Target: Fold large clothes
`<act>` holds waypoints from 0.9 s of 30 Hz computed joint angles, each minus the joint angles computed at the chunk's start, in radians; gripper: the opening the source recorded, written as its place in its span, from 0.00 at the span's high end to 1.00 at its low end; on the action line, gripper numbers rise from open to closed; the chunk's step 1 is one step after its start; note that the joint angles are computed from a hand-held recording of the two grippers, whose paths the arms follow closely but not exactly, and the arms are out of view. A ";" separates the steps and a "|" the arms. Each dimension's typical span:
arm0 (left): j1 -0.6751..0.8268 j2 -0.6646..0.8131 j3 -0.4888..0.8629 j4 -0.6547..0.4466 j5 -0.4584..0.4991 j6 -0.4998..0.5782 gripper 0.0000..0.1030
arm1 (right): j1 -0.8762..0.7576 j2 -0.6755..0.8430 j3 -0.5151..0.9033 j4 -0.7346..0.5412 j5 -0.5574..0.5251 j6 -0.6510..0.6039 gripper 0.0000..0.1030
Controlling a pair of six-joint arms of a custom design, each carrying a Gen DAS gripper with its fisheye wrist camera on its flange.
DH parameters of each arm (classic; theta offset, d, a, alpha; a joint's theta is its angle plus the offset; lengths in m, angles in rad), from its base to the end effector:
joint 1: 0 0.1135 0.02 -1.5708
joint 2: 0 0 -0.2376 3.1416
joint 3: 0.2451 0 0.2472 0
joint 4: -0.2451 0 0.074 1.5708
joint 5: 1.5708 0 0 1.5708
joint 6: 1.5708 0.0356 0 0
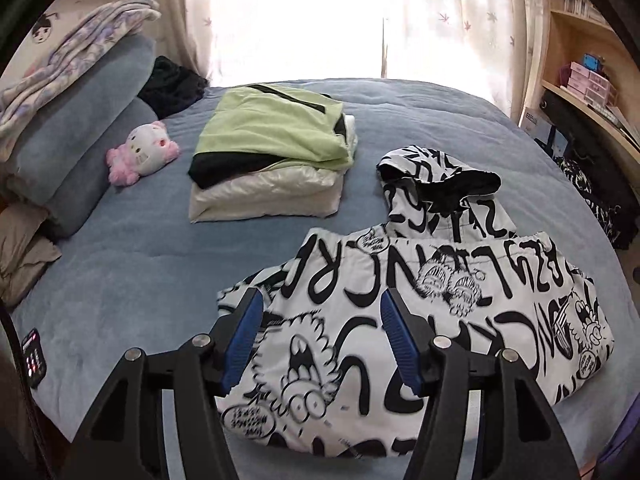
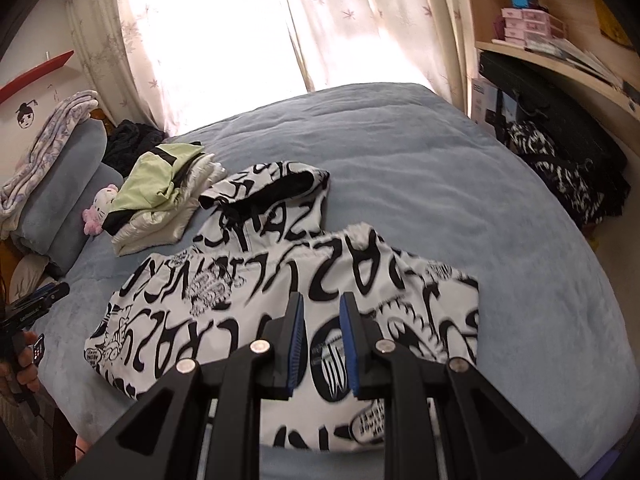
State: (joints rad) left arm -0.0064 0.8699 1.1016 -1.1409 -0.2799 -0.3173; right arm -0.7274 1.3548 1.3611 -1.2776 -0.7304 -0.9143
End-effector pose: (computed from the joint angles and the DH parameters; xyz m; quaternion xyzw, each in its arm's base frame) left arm 0.1529 0.0089 0.3232 -0.1898 0.9182 0.0784 0.3387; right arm 0.1937 -0.1406 0.3110 -0.1392 0.9146 0.1387 0.3534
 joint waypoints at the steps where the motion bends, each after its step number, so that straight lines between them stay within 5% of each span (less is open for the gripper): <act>1: -0.011 0.020 0.009 0.007 -0.004 -0.003 0.42 | 0.030 0.003 0.017 0.012 0.006 0.027 0.82; 6: -0.045 0.195 0.096 0.089 -0.038 0.027 0.42 | 0.160 0.026 0.080 0.074 0.034 0.146 0.71; 27: 0.008 1.057 0.773 0.251 -0.031 0.108 0.42 | 0.658 0.553 0.578 0.306 0.249 0.596 0.71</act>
